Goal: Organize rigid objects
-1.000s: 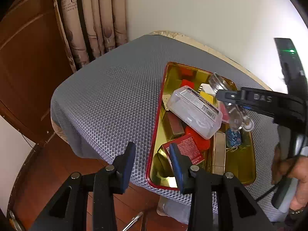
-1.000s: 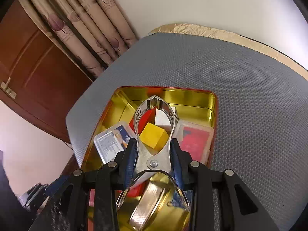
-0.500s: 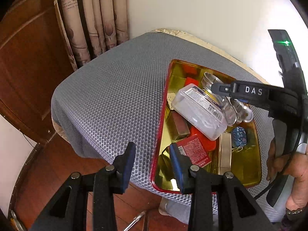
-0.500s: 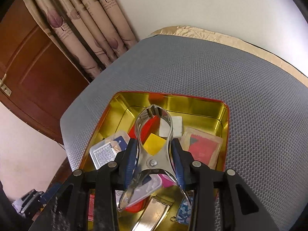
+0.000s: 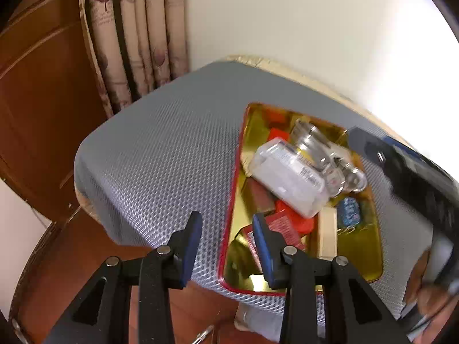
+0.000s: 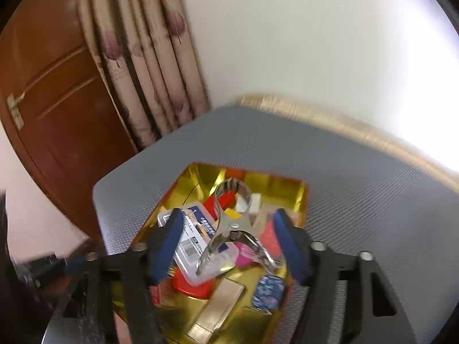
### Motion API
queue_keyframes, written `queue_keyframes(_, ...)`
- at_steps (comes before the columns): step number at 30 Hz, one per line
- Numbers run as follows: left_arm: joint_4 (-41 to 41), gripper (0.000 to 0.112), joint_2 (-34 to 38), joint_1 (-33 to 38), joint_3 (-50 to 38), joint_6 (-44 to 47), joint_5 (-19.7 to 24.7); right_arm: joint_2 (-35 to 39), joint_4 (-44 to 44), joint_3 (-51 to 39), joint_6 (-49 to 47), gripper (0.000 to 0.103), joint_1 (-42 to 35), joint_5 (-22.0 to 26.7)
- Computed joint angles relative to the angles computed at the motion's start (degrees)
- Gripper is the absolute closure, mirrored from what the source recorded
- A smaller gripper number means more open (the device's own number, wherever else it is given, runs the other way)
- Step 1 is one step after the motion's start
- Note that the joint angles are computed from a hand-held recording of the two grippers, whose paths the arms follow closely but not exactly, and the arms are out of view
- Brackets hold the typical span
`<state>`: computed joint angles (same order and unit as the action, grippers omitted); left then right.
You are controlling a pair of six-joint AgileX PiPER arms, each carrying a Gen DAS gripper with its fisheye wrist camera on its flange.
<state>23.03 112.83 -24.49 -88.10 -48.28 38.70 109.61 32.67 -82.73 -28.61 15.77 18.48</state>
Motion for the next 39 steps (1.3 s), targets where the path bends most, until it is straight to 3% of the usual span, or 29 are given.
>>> queue_keyframes(2, 2.7, 0.075, -1.5, -0.7, 2.3, -2.0, -3.1, -6.0, -4.4, 9.9, 2.6, 0.021, 2.4, -11.5)
queue_keyframes(5, 11.7, 0.075, -3.8, -2.6, 5.9, -9.6, -6.9, -13.2, 3.0, 22.1, -5.2, 0.008, 5.9, -27.2)
queue_keyframes(7, 18.9, 0.073, -5.7, -3.8, 8.6, -15.9, -8.9, -17.5, 1.9, 29.3, -4.0, 0.001, 8.4, -36.6)
queue_keyframes(10, 29.1, 0.068, -7.4, -6.2, 10.8, -26.4, -6.6, -21.4, 9.8, 34.6, -10.7, 0.001, 11.9, -44.3)
queue_keyframes(14, 28.5, 0.068, -8.6, -7.5, 10.8, -26.3, -4.4, -25.9, 13.5, 39.2, -11.9, 0.001, 13.6, -45.6)
queue_keyframes(18, 33.9, 0.068, -10.3, -10.5, 11.6, -30.3, -1.7, -29.2, 17.4, 42.1, -14.3, 0.001, 14.6, -45.7)
queue_keyframes(26, 42.7, 0.068, -17.2, -14.4, 18.3, -37.2, -2.5, -37.3, 30.0, 46.5, -25.8, 0.001, 18.7, -50.3)
queue_keyframes(30, 49.7, 0.068, -20.2, -16.3, 23.1, -42.9, -1.2, -38.3, 37.1, 46.0, -30.8, 0.001, 23.0, -55.2)
queue_keyframes(34, 51.2, 0.068, -22.8, -14.1, 27.0, -48.0, -6.1, -36.5, 44.4, 44.8, -34.8, 0.001, 28.8, -63.4)
queue_keyframes(37, 47.0, 0.068, -23.1, -11.5, 27.2, -44.9, -10.5, -36.1, 47.4, 44.1, -35.8, 0.001, 31.3, -66.2)
queue_keyframes(39, 49.0, 0.068, -23.1, -11.6, 27.7, -47.3, -10.1, -36.3, 47.8, 44.0, -36.2, 0.001, 32.7, -67.6)
